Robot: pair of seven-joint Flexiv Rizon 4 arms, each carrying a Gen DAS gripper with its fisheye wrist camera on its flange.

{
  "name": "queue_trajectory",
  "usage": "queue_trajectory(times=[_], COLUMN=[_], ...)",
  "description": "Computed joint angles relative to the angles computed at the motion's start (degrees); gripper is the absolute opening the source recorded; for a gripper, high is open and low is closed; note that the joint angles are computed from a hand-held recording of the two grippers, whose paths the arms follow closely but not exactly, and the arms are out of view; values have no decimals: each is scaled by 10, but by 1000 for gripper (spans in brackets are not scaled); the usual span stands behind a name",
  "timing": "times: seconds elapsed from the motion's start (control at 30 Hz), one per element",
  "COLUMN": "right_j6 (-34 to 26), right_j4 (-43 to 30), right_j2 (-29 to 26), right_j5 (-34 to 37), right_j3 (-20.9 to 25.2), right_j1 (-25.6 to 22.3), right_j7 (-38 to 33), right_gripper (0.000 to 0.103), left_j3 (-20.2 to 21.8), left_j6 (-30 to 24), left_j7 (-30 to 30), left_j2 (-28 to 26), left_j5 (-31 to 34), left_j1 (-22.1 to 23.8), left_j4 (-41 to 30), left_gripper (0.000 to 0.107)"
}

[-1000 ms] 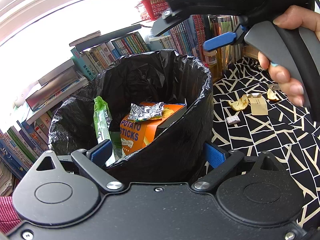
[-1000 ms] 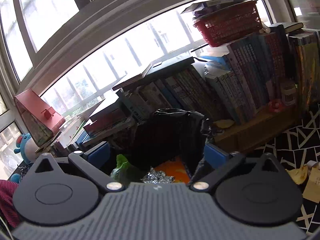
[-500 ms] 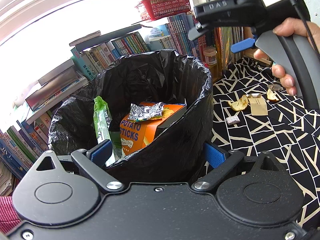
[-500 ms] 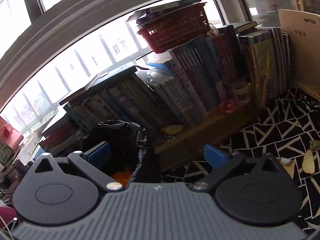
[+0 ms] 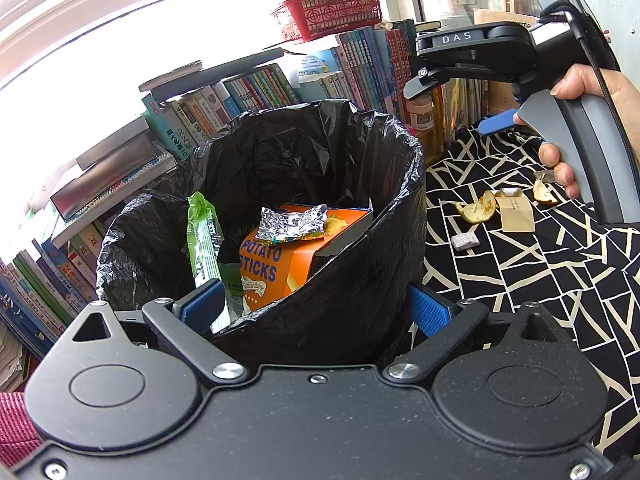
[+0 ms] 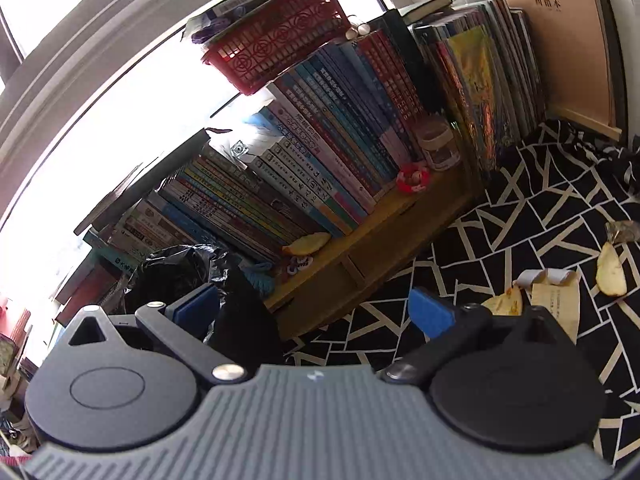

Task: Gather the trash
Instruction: 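Move the right gripper back over the bed to the brown paper bag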

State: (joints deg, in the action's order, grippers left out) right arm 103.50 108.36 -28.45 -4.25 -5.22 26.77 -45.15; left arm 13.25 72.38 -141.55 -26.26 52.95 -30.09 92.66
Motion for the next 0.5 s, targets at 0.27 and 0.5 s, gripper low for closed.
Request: queue_trajectory(times=[0.27, 0.5], right_j6=[28, 9], right_j4=[5, 10], right_j2=[-14, -25], right_j5=[52, 80], right_j3=[-38, -119], right_j1=[30, 90], right_j7=[29, 37], right_gripper=[103, 103], left_j3=[-2, -3], left_j6=[-1, -2], left_j7=[-2, -4], left_j2=[1, 2], left_j5=[0, 0], left_j1=[-1, -2], left_j4=[0, 1], left_gripper=[96, 96])
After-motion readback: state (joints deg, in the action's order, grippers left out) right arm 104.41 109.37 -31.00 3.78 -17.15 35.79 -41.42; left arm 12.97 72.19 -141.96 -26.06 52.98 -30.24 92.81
